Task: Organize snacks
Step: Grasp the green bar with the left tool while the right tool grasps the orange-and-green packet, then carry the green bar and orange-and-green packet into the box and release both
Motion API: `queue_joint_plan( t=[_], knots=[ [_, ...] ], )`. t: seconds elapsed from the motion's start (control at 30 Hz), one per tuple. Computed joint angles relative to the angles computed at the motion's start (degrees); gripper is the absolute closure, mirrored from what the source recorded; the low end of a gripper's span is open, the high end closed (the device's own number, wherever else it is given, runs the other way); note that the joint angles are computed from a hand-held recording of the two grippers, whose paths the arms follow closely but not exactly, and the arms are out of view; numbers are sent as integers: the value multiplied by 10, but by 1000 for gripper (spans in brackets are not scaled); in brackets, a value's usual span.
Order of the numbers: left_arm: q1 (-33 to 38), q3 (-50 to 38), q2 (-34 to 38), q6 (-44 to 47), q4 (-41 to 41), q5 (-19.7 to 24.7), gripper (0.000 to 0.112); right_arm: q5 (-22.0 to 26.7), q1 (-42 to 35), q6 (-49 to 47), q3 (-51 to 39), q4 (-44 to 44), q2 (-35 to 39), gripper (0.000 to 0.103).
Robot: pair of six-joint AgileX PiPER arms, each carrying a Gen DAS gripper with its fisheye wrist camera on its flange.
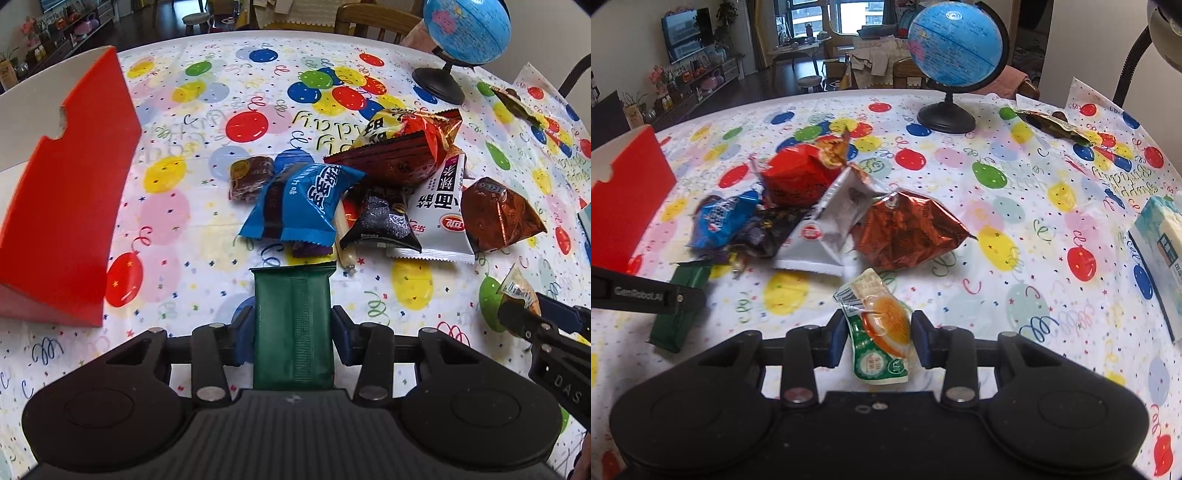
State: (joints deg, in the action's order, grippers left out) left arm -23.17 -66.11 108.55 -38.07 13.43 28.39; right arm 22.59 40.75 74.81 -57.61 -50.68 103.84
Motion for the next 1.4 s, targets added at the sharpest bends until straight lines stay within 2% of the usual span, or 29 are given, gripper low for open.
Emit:
queue_joint_plan(
  t=[0.47, 0.73, 1.13, 1.4],
  knots=[
    [22, 78, -118, 39, -32, 1, 69, 44, 71, 18, -12, 23, -66, 68],
    [47, 98, -182, 79, -52, 29, 69, 80, 113, 27, -53, 30, -72, 68],
    [138, 133, -273, 192, -109, 44, 69, 157, 181, 18, -173, 43, -30, 68],
    [242, 134, -309, 334, -192, 56, 69, 196, 220, -4, -291, 55, 35, 68]
  ],
)
